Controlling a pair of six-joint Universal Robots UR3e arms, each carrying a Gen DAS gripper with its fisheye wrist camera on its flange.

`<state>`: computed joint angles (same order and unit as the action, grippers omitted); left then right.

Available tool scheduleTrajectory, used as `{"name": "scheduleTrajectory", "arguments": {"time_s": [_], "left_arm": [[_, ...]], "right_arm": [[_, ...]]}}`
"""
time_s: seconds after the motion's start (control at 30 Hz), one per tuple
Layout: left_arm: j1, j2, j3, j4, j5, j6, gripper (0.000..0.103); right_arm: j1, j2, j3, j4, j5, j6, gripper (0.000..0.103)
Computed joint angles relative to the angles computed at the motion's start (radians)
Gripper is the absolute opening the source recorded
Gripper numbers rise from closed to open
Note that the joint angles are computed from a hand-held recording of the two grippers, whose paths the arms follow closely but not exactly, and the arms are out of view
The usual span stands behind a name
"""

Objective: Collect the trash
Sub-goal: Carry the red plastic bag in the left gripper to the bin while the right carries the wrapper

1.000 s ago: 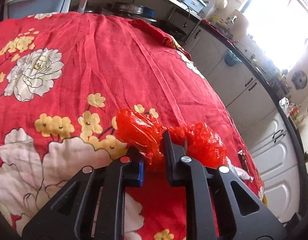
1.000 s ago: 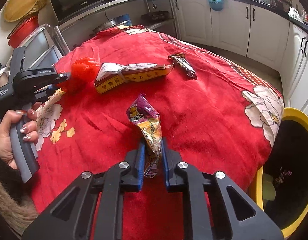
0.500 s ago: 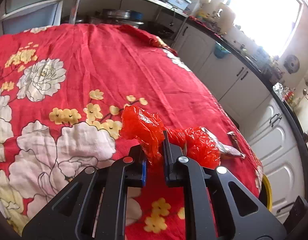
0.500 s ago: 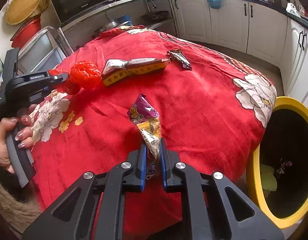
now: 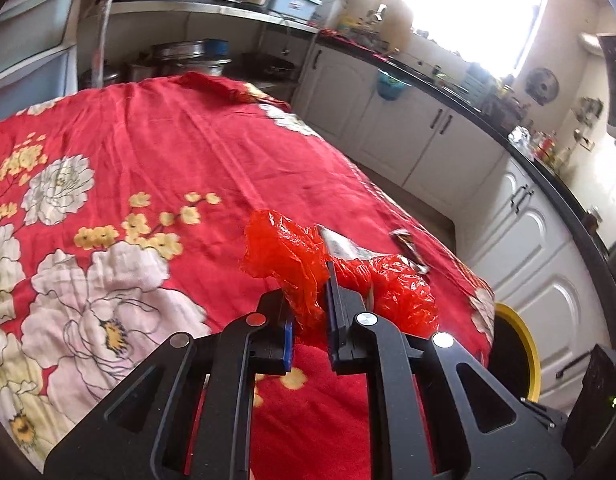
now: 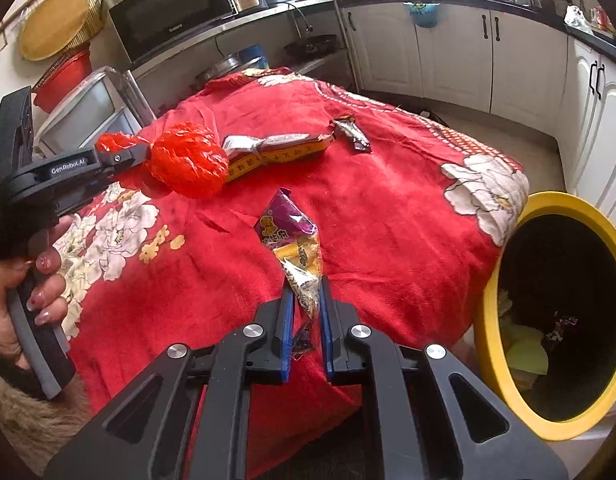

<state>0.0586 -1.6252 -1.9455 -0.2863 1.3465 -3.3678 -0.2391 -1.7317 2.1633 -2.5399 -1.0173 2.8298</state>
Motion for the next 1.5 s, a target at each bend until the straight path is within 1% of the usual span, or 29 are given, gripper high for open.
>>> {"name": "scheduleTrajectory", "arguments": {"time_s": [0.23, 0.57, 0.97, 1.13, 1.33, 1.5], "left_arm": [[-0.069, -0.006, 0.030, -0.007, 0.026, 0.007, 0.008], [-0.151, -0.034, 0.082, -0.014, 0.053, 0.011, 0.008], [-0.248, -0.084, 0.183, -0.027, 0.095, 0.018, 0.008], [-0.300, -0.129, 0.252, -0.039, 0.119, 0.023, 0.008], [-0.379, -0.212, 0.357, -0.053, 0.158, 0.037, 0.008], [-0.451, -0.307, 0.465, -0.067, 0.192, 0.049, 0.008]], "right_arm": [[-0.078, -0.088, 0.028, 0.061, 0.040, -0.033, 0.011], [-0.238, -0.228, 0.028, 0.204, 0.125, -0.104, 0.011], [-0.388, -0.321, 0.017, 0.330, 0.198, -0.167, 0.011], [-0.449, -0.351, 0.013, 0.368, 0.219, -0.182, 0.011], [-0.561, -0.380, 0.008, 0.428, 0.244, -0.217, 0.011], [-0.639, -0.365, 0.010, 0.438, 0.232, -0.243, 0.011]]}}
